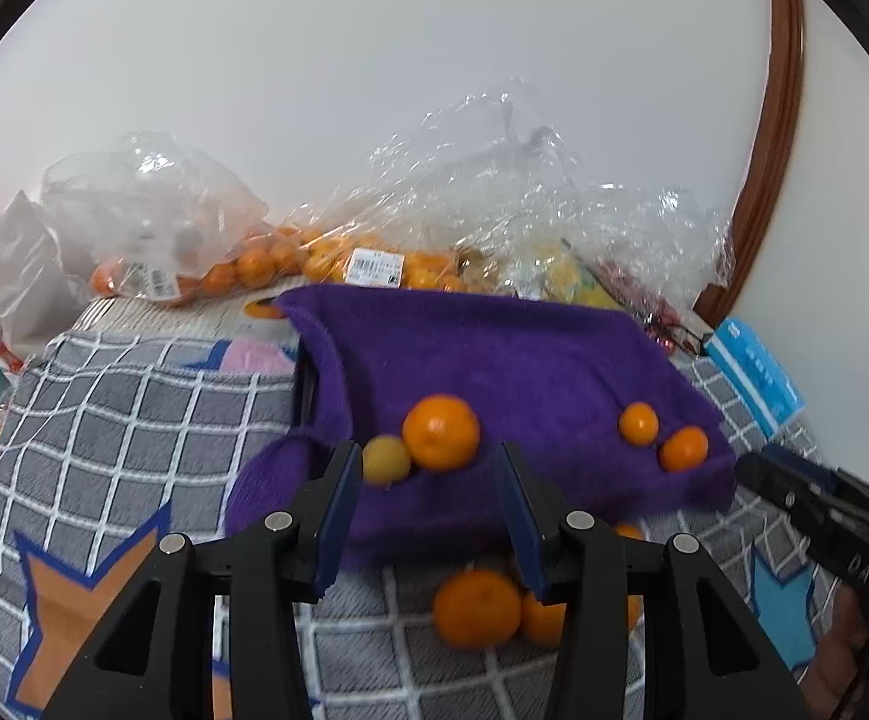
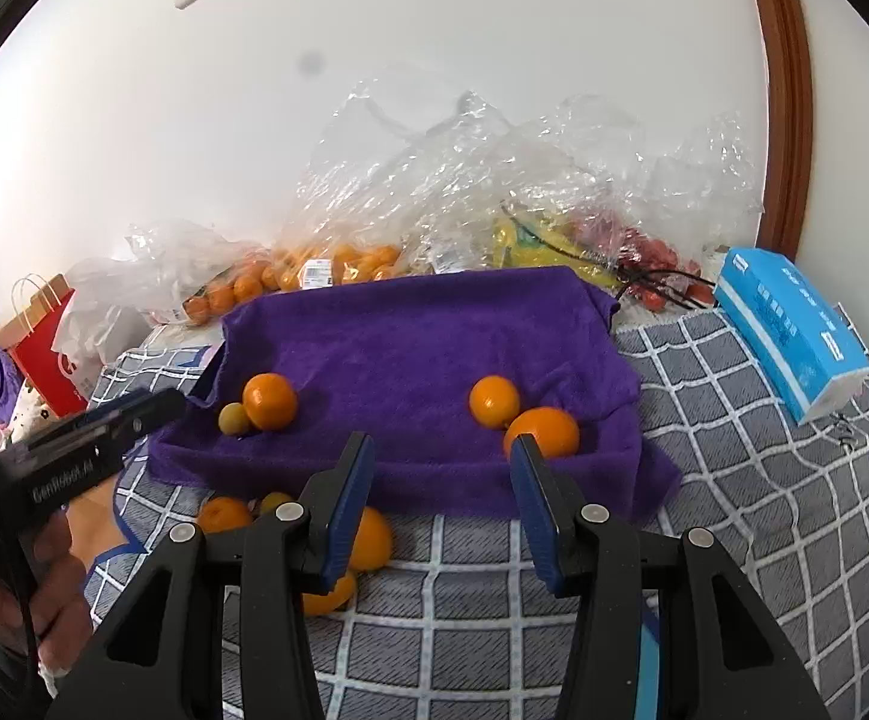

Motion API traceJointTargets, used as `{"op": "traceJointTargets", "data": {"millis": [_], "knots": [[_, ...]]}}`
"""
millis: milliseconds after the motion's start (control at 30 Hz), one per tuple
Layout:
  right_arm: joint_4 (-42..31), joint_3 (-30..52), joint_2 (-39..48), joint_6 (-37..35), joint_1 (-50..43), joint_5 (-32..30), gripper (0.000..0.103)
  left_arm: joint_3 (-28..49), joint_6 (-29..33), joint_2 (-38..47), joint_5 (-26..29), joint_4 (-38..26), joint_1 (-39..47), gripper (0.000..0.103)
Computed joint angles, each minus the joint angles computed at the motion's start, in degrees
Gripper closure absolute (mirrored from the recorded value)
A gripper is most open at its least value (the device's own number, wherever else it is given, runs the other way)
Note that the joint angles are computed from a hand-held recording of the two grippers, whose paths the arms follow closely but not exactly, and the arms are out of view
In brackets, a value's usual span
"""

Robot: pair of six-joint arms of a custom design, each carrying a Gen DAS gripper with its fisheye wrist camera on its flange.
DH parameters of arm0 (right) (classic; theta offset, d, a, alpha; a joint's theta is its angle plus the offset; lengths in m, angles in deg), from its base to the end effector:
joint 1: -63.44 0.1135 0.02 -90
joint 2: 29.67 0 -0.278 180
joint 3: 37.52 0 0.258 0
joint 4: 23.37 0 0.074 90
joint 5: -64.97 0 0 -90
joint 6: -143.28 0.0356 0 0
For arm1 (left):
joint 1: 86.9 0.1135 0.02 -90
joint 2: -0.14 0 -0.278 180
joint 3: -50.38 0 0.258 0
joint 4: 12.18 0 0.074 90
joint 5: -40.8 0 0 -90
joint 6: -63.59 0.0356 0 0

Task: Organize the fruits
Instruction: 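Open the right tool to drop the orange on the towel while the left tool releases its fruit, then withdraw both tools from the towel toward the loose fruits on the bed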

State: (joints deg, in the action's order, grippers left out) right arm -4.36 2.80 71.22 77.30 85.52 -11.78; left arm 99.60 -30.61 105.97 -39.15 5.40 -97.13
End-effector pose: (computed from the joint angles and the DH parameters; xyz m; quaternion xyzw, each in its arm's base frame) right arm 0.2631 0.0979 0.0897 0.0627 0.9050 0.0627 0.4162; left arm 0.3163 -0.0634 0.0969 0.0849 0.8960 -0.1323 0.4153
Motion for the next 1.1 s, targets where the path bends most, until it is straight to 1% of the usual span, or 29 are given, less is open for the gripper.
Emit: {"op": "traceJointTargets", "data": {"millis": [133,300,400,567,833,1100], "knots": [[0.8,-0.6,1.0,1.9,1.5,0.1,0.056,-3.8,0.8,0.5,0.6,3.4,1.2,0.059],[0.8,-1.1,1.9,2.9,3.6,1.4,0.056,-6.3,0.8,3.2,1.3,7.7,2.4,0.059],[0.8,-1.2,2.4,3.1,4.0,1.6,0.056,-6.0,0.2,4.2,1.2,7.4,2.3,0.059],[2.1,-1.3,3.7,3.0,3.5,0.6,0.056,-6.2,-0.4,4.9,0.1,9.0,2.0,0.059],[4.2,0.3,7.6,1.4,2.8,-1.8,0.056,-4.2,-1.4,6.2,-0.7,7.1,2.3,0.059],[3.6,2.8,11.1,0.3,3.1,-3.0,0.056,-3.9,-1.7,6.5,-0.4,7.0,2.8,0.059]]}}
